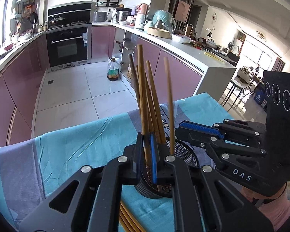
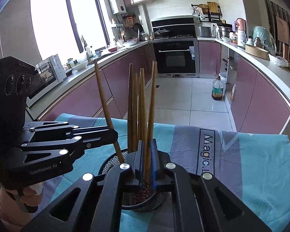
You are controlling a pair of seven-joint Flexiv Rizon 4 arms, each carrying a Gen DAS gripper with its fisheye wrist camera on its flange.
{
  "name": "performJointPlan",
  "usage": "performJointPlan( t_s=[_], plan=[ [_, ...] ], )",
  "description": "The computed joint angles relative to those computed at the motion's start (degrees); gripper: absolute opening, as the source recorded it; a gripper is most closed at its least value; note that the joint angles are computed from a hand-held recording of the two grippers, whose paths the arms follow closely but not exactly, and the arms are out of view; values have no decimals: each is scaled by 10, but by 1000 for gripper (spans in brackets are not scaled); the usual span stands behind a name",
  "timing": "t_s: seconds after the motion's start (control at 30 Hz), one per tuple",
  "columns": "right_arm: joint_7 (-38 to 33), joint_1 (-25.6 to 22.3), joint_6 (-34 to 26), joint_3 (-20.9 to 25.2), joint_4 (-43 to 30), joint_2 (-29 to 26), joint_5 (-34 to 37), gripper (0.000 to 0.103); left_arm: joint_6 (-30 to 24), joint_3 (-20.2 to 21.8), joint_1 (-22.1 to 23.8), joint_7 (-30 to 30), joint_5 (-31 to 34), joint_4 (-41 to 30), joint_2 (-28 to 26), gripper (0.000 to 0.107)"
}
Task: Organize utensils
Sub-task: 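Lower the chopstick into the cup and open the right gripper, then move the right gripper back over the loose chopsticks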
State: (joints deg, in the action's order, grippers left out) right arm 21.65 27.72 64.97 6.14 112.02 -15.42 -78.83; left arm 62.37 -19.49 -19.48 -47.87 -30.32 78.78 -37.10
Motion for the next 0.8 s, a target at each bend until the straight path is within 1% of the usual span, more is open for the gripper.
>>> performJointPlan(
  t_s=[0.13, 0.2, 0.27, 0.33, 0.37, 0.47, 0.5, 0.53, 0.57, 0.67, 0.73, 0.8],
  plan=[
    [14, 0, 1, -1, 2, 2, -10, 7, -3, 0, -1, -5, 1, -12, -14, 8],
    [28, -2, 5, -2, 4, 4, -23, 9, 4, -7, 4, 1, -5, -4, -13, 13],
    [41, -4, 6, -1, 6, 6, -35, 16, 26, -14, 10, 9, -14, 12, -8, 18],
    [52, -6, 8, 1, 7, 8, -48, 19, 48, -28, 22, 25, -28, 36, 1, 24],
    [59, -7, 9, 1, 7, 9, -56, 23, 59, -33, 26, 31, -34, 47, 5, 25],
    [81, -7, 9, 5, 6, 10, -81, 28, 99, -59, 48, 61, -61, 87, 23, 32],
    [89, -7, 9, 6, 5, 12, -91, 29, 118, -71, 57, 76, -73, 103, 30, 36],
    [97, -8, 10, 8, 5, 13, -101, 32, 135, -84, 67, 90, -86, 123, 39, 39],
    [108, -8, 11, 10, 5, 15, -114, 34, 153, -96, 77, 104, -97, 139, 47, 40],
    [119, -4, 8, 19, 3, 19, -144, 37, 195, -130, 108, 139, -127, 184, 66, 45],
    [116, 1, 1, 26, 1, 20, -154, 40, 215, -141, 123, 149, -140, 208, 77, 47],
    [102, 11, -11, 32, -1, 18, -152, 41, 224, -143, 133, 152, -141, 228, 86, 47]
  ],
)
